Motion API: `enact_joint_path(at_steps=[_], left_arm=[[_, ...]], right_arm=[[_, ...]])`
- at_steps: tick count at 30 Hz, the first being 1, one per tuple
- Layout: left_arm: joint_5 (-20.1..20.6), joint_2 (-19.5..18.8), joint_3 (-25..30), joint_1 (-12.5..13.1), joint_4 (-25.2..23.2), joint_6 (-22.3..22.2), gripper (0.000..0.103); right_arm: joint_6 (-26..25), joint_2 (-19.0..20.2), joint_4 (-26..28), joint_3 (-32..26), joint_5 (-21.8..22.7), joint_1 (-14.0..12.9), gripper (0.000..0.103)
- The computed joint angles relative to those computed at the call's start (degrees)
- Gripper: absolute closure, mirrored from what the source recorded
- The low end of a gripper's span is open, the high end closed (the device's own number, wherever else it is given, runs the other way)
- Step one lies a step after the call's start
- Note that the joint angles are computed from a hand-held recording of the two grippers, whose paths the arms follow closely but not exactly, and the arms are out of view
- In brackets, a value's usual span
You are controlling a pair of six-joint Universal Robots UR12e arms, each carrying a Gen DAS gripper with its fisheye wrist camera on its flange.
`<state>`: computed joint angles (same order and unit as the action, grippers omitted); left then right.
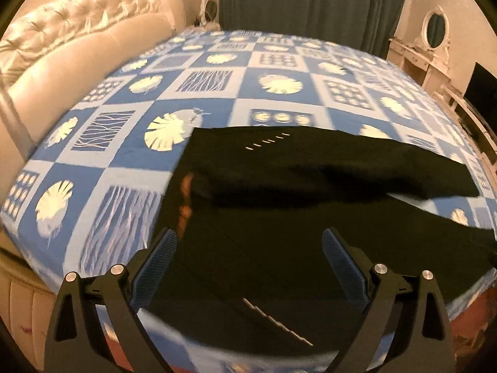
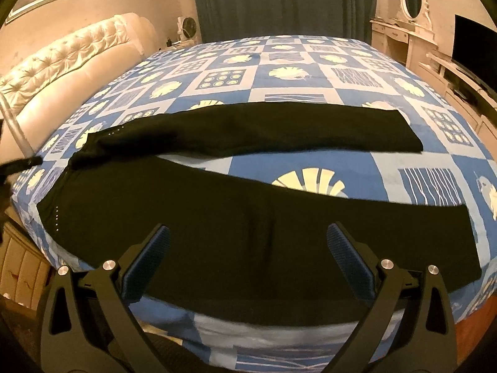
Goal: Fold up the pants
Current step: 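Grasp the waistband corner with the left gripper while the right gripper grasps the other corner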
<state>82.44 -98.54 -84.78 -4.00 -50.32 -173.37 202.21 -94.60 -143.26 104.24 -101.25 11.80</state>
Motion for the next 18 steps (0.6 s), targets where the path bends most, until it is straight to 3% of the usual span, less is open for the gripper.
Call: enact_joint_path(at_steps=[4,5,8,15,18], left_arm=[[-5.6,-9.0,11.3,3.9,-13.2,-2.1,0.009],[-6.5,-10.6,13.0,4.4,-14.6,-2.4,0.009],[-10.6,-14.7,16.2,6.1,-13.3,-3.5,0.009],[-28.3,-22.3,22.9,8.6,-15.3,-7.0,0.009],[-30.0,-23.5,24.0,8.5,-14.0,-6.4,0.009]], right_arm=[[0.4,1.7,0.7,-1.9,2.1,-1.6,0.002],[0.9,2.3,0.7,-2.3,3.0,-2.1,0.002],[2.3,4.2,0.2,-3.7,5.2,-2.8,0.002],[2.6,8.2,-1.1,-6.4,10.7,-3.7,0.002],[3.2,9.3,-1.1,-7.1,12.7,-4.0,0.002]])
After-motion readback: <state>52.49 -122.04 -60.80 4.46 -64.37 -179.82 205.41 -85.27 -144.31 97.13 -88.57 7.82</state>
